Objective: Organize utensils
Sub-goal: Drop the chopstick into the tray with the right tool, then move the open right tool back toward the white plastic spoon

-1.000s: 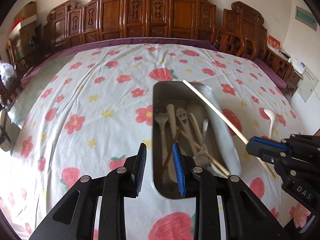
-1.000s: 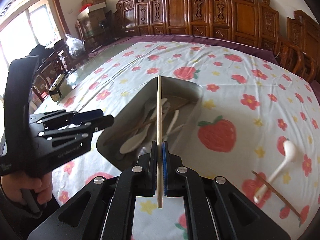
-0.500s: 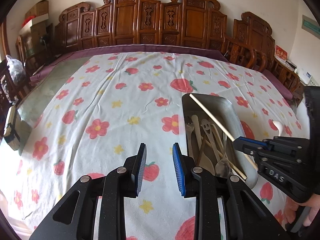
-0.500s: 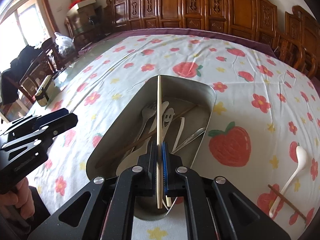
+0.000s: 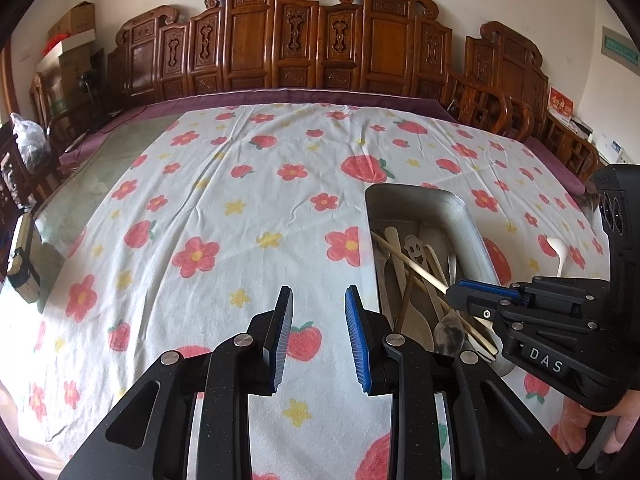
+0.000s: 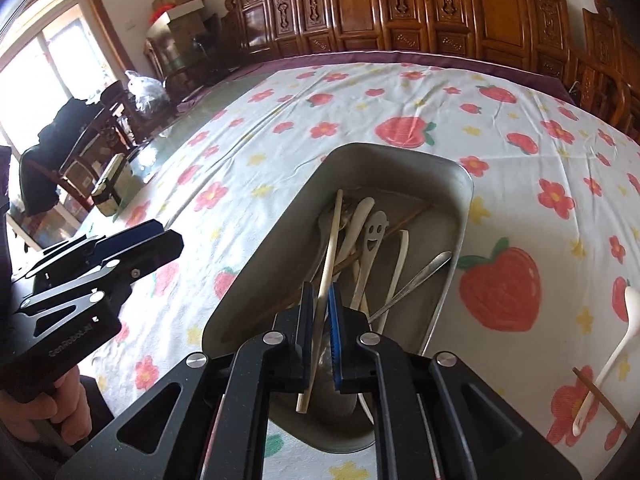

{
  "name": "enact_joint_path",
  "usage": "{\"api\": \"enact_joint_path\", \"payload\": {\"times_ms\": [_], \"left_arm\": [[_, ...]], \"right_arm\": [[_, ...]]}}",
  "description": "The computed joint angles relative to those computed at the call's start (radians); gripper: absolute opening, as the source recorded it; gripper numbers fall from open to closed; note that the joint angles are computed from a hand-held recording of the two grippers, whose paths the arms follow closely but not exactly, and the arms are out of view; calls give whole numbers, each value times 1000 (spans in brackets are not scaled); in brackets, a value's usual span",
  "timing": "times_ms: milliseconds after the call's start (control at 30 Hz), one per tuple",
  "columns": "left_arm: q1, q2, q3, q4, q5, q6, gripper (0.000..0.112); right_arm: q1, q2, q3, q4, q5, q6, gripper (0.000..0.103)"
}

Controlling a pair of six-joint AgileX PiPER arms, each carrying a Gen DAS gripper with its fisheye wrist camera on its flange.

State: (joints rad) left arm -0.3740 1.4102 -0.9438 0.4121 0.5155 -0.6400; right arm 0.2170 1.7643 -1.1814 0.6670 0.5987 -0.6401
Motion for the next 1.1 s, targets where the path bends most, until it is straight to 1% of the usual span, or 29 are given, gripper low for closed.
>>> {"api": "enact_joint_path", "payload": {"times_ms": [167,200,267,300,367,500,567,600,633,667,867,933,967,1000,1033,1100], "left_arm": [[-22,-3,6,15,-2,-13,25],[-30,-5,5,17,-1,-14,25],[-40,-4,6,22,-2,-18,25],[-44,-4,7,25,-3,-21,25],[-57,-7,9,27,-2,-26,25],[-93,-16,9,44,3,-47,25],[-115,-19,9,62,8,-69,26],[-127,-20,8,72,10,-81,27],[-140,-19,8,83,13,-95,34],[-150,-20,8,90,12,-103,39],[-220,-7,-3,134,25,-149,39],[-244,2,-8,153,33,-168,39],[-254,6,-10,159,36,-175,40],[-264,8,-11,168,40,-186,42],[-277,14,-13,182,44,-200,44],[-299,24,-16,194,48,-217,44]], "right_arm": [[-13,-17,17,32,9,-52,11],[-16,-27,26,36,6,-65,16],[-38,-56,57,86,4,-125,21],[-56,-81,83,121,2,-170,21],[-93,-114,115,141,4,-218,21],[-211,-177,155,190,66,-322,21],[-300,-215,177,198,113,-389,21],[-346,-231,187,192,130,-418,21],[-388,-241,194,183,145,-444,21],[-429,-245,198,175,160,-470,21],[-659,-228,204,99,197,-593,21],[-720,-213,204,93,204,-639,30],[-739,-206,203,92,207,-656,37],[-755,-200,205,93,209,-670,40],[-781,-185,202,89,215,-688,41],[-796,-165,204,73,203,-698,45]]}}
